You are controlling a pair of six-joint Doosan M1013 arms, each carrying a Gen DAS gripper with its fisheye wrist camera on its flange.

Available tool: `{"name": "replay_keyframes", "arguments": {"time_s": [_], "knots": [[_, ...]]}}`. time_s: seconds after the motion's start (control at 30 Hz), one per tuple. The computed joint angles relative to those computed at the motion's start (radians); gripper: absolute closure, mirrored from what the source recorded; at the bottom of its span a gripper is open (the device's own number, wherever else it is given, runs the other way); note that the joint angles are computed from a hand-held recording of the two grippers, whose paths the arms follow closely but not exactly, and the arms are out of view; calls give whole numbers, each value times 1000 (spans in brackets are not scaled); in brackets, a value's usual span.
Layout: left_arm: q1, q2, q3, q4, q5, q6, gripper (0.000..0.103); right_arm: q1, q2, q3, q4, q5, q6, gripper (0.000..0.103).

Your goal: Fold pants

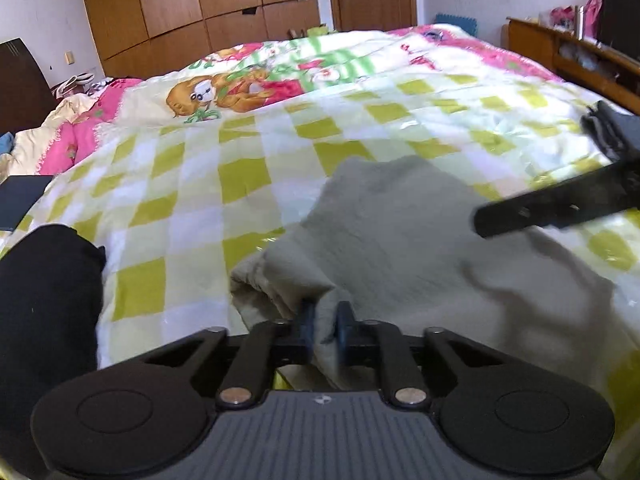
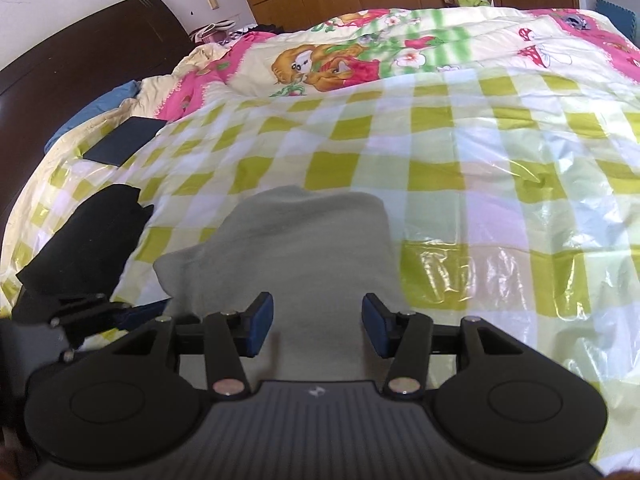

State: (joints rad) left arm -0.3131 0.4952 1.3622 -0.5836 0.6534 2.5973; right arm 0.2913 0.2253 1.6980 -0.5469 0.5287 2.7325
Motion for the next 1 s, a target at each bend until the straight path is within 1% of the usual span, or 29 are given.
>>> {"name": "replay_keyframes", "arguments": {"time_s": [0.07,0.1,0.17,0.23,0.27,0.3,0.37,0.47,0.57,0.67,0.8,0.9,0.93,0.97,1.0], "knots": [[-9,4,-11,31,-32,3,80,3,1,1,-33,7,14,52],[-14,2,-10,44,-48,9,80,1,1,3,-32,2,12,52],[-25,12,-27,69,-82,20,80,1,1,1,-36,16,18,51],[-34,26,-41,122,-95,-9,80,5,3,-1,-52,33,23,51],[-38,32,-41,154,-109,-29,77,4,2,0,-46,35,22,50],[-40,33,-34,176,-125,-38,75,3,1,1,-37,38,16,48],[-41,27,-7,204,-166,-38,73,5,1,1,-42,51,15,47],[-47,9,35,276,-258,-65,60,12,-1,1,-50,75,6,47],[-41,4,25,302,-252,-117,59,17,-5,3,-56,86,6,47],[-38,-8,30,339,-282,-165,59,26,-10,4,-79,99,21,46],[-35,-32,54,317,-291,-159,57,38,-17,10,-107,111,41,43],[-37,-50,85,294,-282,-141,57,46,-21,14,-117,120,49,42],[-40,-53,94,306,-269,-149,57,48,-22,16,-117,122,50,42],[-46,-54,101,347,-249,-171,57,51,-23,17,-116,126,50,42],[-54,-54,109,423,-246,-217,57,54,-25,19,-117,131,50,42]]}}
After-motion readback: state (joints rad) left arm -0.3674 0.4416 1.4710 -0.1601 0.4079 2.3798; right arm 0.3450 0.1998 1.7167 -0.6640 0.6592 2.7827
